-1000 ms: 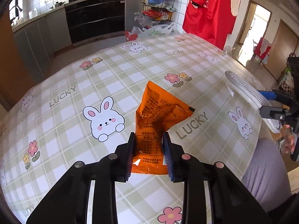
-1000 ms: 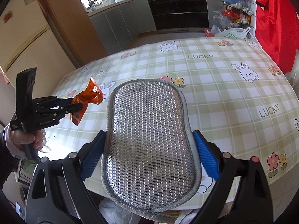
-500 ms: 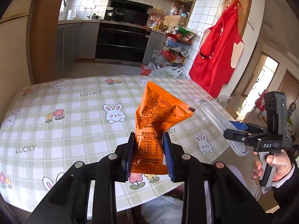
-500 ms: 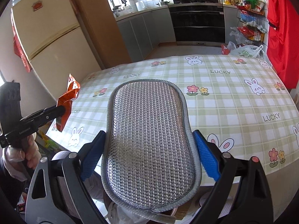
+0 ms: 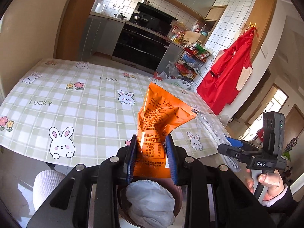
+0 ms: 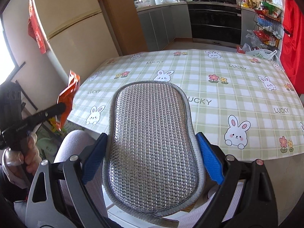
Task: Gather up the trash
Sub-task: 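Carry the mesh pad over the bin and open the right gripper, then carry the orange packet over the bin and open the left gripper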
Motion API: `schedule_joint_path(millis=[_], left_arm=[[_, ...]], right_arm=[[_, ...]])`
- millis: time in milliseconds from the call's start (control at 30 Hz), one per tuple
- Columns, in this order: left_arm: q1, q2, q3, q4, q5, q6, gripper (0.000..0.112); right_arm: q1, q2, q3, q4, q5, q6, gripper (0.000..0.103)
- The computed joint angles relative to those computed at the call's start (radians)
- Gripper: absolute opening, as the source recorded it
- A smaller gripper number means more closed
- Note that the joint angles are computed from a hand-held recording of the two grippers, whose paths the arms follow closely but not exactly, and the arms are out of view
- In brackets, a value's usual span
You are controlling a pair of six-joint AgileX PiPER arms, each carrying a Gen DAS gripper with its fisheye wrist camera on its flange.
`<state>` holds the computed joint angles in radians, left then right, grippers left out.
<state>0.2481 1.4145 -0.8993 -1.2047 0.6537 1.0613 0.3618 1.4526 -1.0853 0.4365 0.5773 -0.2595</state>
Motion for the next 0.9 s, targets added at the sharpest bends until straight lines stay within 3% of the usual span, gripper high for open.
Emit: schedule_joint_path(millis=[233,567,700,900], left_arm=[[0.039,-0.053,0.043,-0.03,0.024,0.033,0.029],[0.023,-0.006,0.029,-0.023,0.019,0.026,0.029],[0.009,0.022,0.021,-0.022,0.018,0.032,0.029],[-0.018,0.051,0.013,-0.002,0.026,0.024,0.029]], right_arm=[[0.064,0.005,0.039,-0.016,0.016,0.015,0.09],[0.085,0.106,0.005,0.029,0.053,-0.043,0.094],[0.077,0.102,0.026,0.094,0.017,-0.098,0.097],[0.029,0.047,0.069,0.083,-0.084,-0.037,0.097]])
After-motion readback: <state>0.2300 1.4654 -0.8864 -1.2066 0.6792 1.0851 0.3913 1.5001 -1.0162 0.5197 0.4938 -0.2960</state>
